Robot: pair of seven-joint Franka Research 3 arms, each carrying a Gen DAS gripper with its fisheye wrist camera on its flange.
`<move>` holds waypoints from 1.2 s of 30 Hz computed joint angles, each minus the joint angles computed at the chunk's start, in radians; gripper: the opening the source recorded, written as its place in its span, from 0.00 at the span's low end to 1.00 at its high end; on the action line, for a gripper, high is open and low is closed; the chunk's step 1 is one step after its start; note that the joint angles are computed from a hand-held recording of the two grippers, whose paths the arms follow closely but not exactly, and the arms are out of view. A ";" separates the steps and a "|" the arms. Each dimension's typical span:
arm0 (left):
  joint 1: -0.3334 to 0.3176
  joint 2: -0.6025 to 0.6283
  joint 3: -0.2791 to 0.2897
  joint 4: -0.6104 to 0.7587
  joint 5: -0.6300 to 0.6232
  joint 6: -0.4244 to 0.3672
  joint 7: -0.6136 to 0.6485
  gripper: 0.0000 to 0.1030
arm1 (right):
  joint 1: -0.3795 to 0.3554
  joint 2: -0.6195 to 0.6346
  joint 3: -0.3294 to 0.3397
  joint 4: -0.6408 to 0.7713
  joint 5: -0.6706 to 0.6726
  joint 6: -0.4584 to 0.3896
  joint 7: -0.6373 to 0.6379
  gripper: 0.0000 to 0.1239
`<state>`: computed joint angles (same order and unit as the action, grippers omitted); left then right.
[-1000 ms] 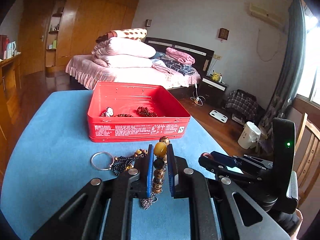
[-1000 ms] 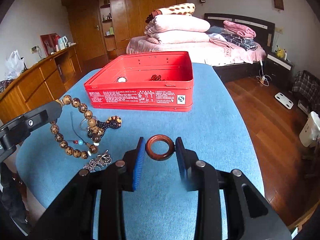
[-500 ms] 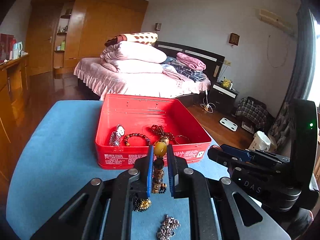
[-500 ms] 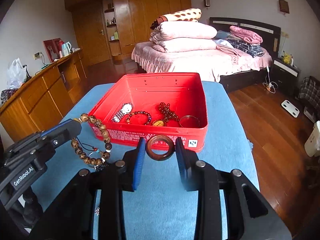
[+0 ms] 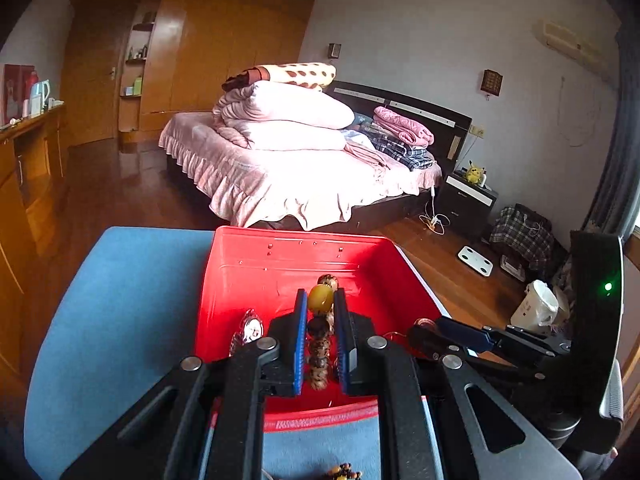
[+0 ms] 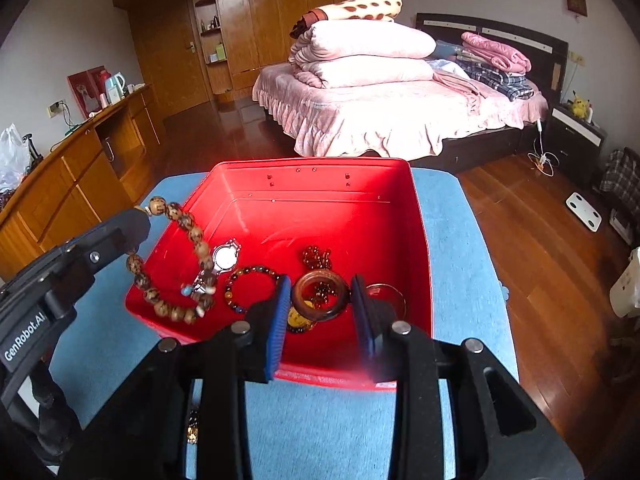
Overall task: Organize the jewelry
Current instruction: 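Carry the bracelet into the tin with the left tool while the right tool carries the ring, then open both tools inside the red tin to release the bracelet and ring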
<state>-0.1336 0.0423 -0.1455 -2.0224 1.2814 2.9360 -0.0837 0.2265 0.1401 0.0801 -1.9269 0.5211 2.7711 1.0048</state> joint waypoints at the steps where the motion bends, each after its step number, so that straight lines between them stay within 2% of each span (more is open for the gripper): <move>1: 0.002 0.013 0.002 0.016 -0.003 0.003 0.010 0.12 | 0.004 0.021 -0.005 0.024 -0.020 -0.007 0.019 0.24; 5: -0.001 0.073 0.011 0.072 -0.097 -0.011 0.115 0.12 | 0.016 0.091 -0.019 0.105 -0.100 -0.044 0.098 0.24; 10: -0.010 0.159 0.023 0.119 -0.300 -0.034 0.311 0.12 | 0.028 0.167 -0.032 0.188 -0.187 -0.084 0.182 0.24; 16: -0.035 0.239 0.038 0.179 -0.486 -0.130 0.495 0.13 | 0.024 0.225 -0.033 0.258 -0.230 -0.121 0.227 0.24; 24: -0.070 0.279 0.065 0.220 -0.565 -0.180 0.569 0.13 | 0.029 0.274 -0.041 0.326 -0.278 -0.157 0.270 0.25; 25: -0.072 0.282 0.065 0.226 -0.576 -0.191 0.577 0.15 | 0.032 0.274 -0.043 0.323 -0.289 -0.147 0.268 0.27; 26: -0.072 0.283 0.064 0.229 -0.586 -0.196 0.584 0.25 | 0.038 0.272 -0.047 0.316 -0.302 -0.133 0.274 0.43; 27: -0.078 0.279 0.070 0.223 -0.578 -0.190 0.575 0.30 | 0.048 0.262 -0.056 0.293 -0.318 -0.104 0.291 0.49; 30: -0.099 0.258 0.088 0.211 -0.530 -0.206 0.537 0.40 | 0.040 0.245 -0.048 0.262 -0.319 -0.064 0.286 0.42; 33: -0.106 0.218 0.094 0.169 -0.471 -0.185 0.481 0.47 | 0.020 0.214 -0.028 0.221 -0.278 -0.024 0.255 0.42; 36: -0.115 0.163 0.094 0.124 -0.379 -0.204 0.398 0.65 | 0.018 0.160 -0.029 0.146 -0.270 0.043 0.240 0.42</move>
